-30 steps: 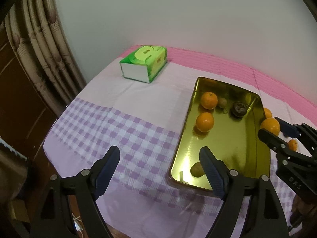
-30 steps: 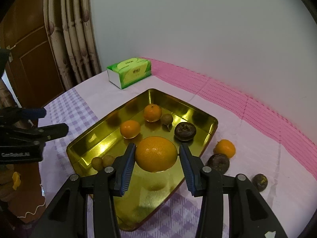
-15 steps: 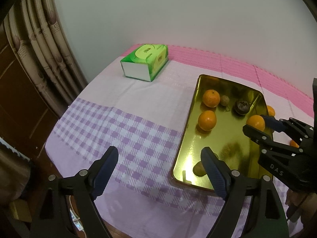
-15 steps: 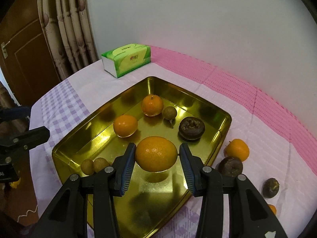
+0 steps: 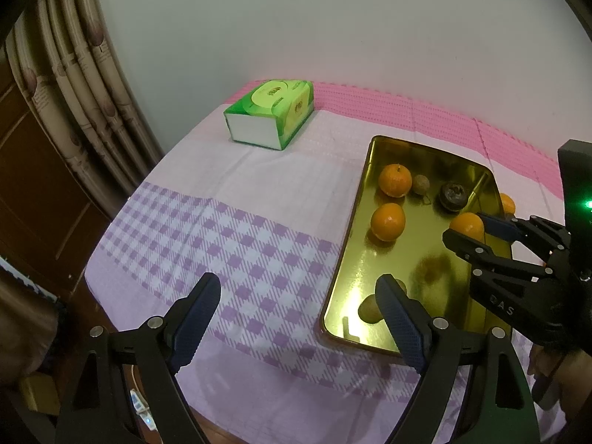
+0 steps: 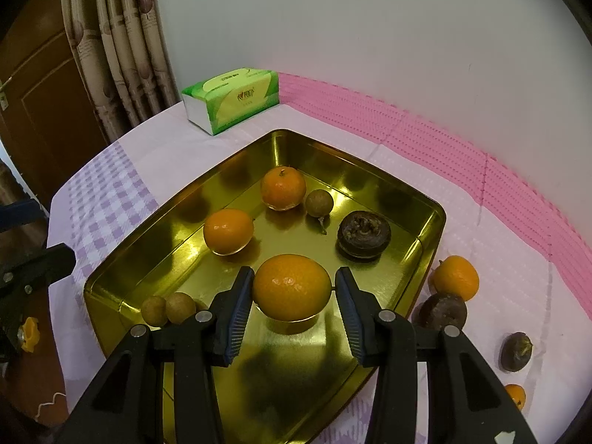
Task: Organize fruits
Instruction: 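Lower the yellow orange into the tray and open the right gripper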
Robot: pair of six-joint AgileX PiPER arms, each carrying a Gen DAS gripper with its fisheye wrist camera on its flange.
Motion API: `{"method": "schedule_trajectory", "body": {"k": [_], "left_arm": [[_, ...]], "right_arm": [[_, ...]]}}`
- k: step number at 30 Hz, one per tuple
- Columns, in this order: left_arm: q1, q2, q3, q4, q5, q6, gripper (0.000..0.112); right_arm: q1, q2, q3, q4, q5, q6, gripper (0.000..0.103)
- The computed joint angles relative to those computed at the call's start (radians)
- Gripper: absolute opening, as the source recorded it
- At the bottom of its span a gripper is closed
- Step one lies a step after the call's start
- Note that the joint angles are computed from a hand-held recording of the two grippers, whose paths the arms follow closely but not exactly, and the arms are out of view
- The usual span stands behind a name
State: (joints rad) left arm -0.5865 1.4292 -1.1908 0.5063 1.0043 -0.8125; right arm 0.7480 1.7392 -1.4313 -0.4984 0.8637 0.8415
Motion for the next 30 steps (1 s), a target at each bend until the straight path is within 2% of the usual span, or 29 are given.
{"method": "schedule_trajectory", "body": {"k": [30], "left_arm": [[0.0, 0.001, 0.006, 0.001, -0.001, -0.001, 0.087]], "right_arm": [[-0.016, 0.024, -0.032, 0.005, -0.013, 0.002, 0.044]]}}
